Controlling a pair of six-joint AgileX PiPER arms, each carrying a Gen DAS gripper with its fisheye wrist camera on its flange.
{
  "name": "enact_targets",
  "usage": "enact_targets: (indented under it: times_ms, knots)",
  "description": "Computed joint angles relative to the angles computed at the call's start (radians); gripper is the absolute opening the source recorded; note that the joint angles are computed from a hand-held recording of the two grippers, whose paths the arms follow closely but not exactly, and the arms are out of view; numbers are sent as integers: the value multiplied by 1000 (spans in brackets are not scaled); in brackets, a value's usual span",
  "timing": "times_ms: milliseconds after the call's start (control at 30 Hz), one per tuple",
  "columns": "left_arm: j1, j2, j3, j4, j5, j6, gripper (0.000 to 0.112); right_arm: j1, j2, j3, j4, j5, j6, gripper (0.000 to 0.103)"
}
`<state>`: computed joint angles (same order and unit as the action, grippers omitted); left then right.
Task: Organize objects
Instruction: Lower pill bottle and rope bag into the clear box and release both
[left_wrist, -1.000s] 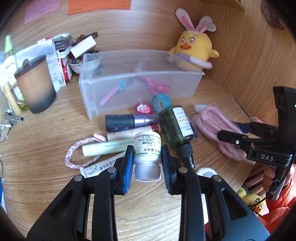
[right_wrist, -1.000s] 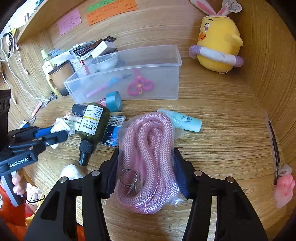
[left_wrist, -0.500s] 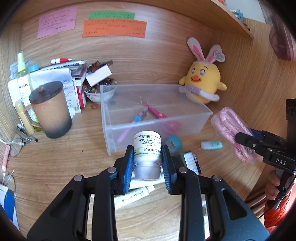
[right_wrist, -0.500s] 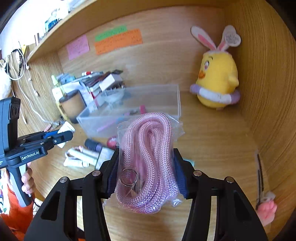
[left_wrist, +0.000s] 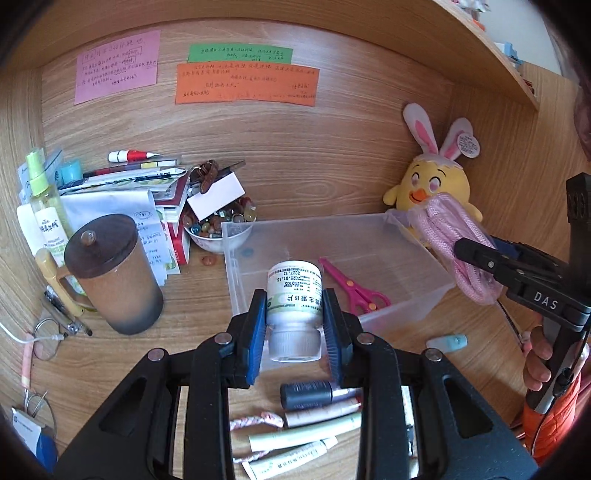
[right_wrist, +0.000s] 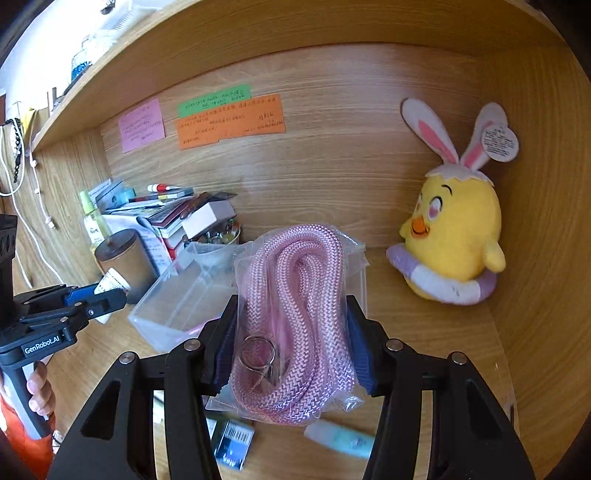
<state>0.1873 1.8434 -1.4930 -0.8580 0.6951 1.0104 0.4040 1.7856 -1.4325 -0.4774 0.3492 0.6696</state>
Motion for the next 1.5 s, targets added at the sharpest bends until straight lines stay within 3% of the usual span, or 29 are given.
enact_targets:
  times_ms: [233, 533, 1033, 1267, 1433, 1500]
  knots:
    - [-41, 121, -179, 145, 50, -159, 29, -30, 146, -215, 256, 89, -272, 49]
    - [-102, 270, -373, 315, 131, -305, 29, -29, 339, -464, 301, 246, -367, 49]
    - [-160, 356, -479, 430, 186, -365, 29, -35, 453, -588, 354, 381, -440, 51]
    - [-161, 309, -428, 410, 165, -341, 32, -34, 360, -472, 356, 328, -448, 53]
    - [-152, 215, -298, 357, 86, -299, 64, -32, 246, -317, 335, 242, -431, 65]
    - [-145, 171, -238, 332, 58, -268, 68, -32, 192, -236, 313, 199, -411, 68]
